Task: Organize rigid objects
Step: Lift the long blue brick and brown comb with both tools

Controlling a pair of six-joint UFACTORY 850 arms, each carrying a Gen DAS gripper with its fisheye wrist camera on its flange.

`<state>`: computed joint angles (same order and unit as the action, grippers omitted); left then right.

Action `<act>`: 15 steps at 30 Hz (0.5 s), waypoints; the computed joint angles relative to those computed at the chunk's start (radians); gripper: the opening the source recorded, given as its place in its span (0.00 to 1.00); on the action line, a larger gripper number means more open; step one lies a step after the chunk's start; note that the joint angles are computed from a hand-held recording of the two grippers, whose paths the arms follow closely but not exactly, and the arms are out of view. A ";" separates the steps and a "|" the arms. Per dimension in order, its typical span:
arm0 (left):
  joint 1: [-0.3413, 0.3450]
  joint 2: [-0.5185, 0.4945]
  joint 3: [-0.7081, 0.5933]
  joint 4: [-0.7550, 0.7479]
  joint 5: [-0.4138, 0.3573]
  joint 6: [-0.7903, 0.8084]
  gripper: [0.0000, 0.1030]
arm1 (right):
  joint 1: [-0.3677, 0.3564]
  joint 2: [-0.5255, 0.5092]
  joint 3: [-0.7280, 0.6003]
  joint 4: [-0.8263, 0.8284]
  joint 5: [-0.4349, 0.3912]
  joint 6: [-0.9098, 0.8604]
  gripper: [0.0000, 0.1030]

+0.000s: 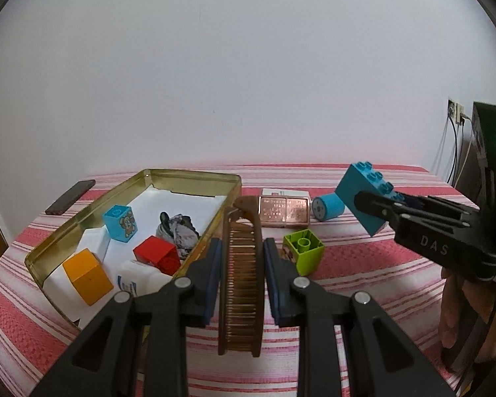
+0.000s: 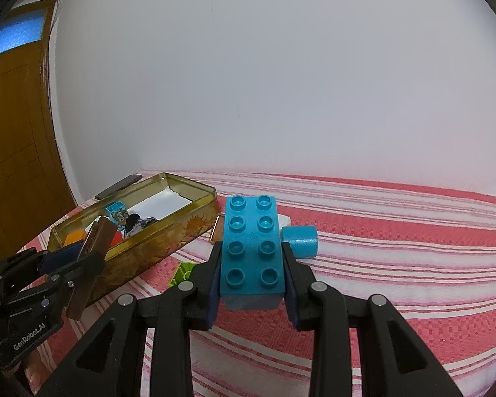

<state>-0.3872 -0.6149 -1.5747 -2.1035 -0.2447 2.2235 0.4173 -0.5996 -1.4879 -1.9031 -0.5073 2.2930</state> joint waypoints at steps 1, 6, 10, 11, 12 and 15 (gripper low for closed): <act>0.000 0.002 0.003 -0.013 -0.002 0.012 0.23 | 0.002 0.000 0.000 -0.003 -0.006 -0.001 0.33; -0.001 0.010 0.017 -0.098 -0.011 0.101 0.23 | 0.012 0.005 0.010 -0.021 -0.033 0.005 0.33; -0.002 0.020 0.035 -0.195 -0.025 0.202 0.23 | 0.015 0.004 0.013 -0.033 -0.045 0.012 0.33; -0.001 0.021 0.038 -0.212 -0.034 0.222 0.23 | 0.016 0.004 0.013 -0.036 -0.048 0.014 0.33; -0.001 0.022 0.040 -0.217 -0.036 0.230 0.23 | 0.016 0.003 0.013 -0.039 -0.048 0.015 0.33; -0.001 0.022 0.042 -0.234 -0.041 0.249 0.23 | 0.018 -0.002 0.008 -0.043 -0.057 0.014 0.33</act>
<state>-0.3882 -0.5931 -1.5328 -2.3377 -0.2861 2.4728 0.4355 -0.6014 -1.4800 -1.9464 -0.5640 2.3073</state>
